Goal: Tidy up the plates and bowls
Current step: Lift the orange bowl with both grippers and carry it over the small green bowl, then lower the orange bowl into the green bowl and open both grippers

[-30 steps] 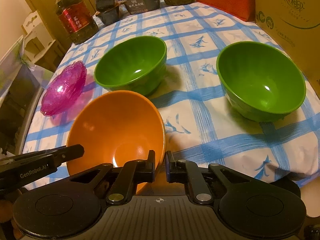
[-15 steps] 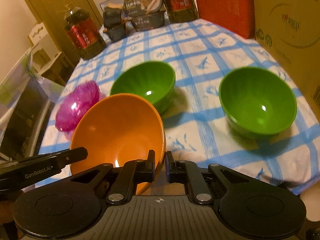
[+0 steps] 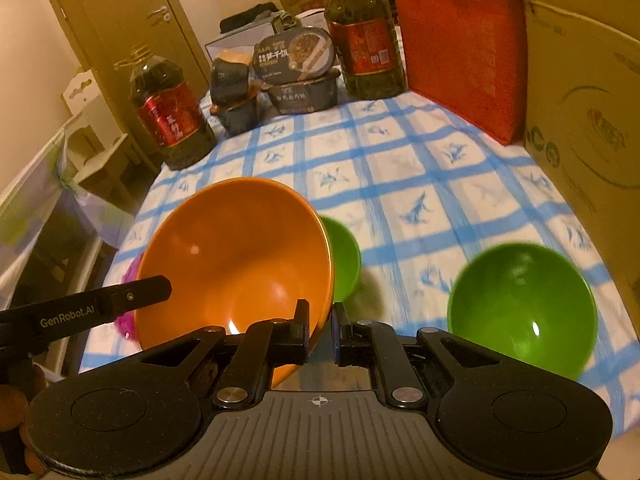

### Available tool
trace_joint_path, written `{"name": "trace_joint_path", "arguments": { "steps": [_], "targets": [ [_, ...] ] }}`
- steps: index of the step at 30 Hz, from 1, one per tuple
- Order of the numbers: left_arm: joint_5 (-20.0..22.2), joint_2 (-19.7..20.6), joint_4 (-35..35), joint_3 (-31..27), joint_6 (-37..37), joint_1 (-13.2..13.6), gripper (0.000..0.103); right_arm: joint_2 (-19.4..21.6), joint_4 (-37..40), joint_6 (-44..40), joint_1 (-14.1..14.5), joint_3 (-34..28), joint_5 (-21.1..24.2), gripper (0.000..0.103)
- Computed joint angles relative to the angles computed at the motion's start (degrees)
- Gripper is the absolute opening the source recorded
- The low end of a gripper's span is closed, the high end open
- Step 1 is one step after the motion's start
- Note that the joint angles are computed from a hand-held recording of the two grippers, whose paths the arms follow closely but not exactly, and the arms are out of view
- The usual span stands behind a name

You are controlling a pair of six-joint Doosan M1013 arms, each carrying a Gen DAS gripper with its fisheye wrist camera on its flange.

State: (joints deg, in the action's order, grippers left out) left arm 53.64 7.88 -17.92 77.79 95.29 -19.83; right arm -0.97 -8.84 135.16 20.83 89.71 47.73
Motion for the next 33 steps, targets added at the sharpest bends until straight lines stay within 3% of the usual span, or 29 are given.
{"name": "trace_joint_path", "arguments": {
  "steps": [14, 33],
  "targets": [
    [4.2, 7.9, 1.9, -6.5, -2.3, 0.2, 0.011, 6.7, 6.6, -9.0, -4.6, -4.1, 1.1, 0.01],
    [6.4, 9.1, 2.5, -6.1, -2.6, 0.1, 0.011, 8.9, 5.4, -9.6, -4.1, -5.0, 4.9, 0.01]
  ]
}}
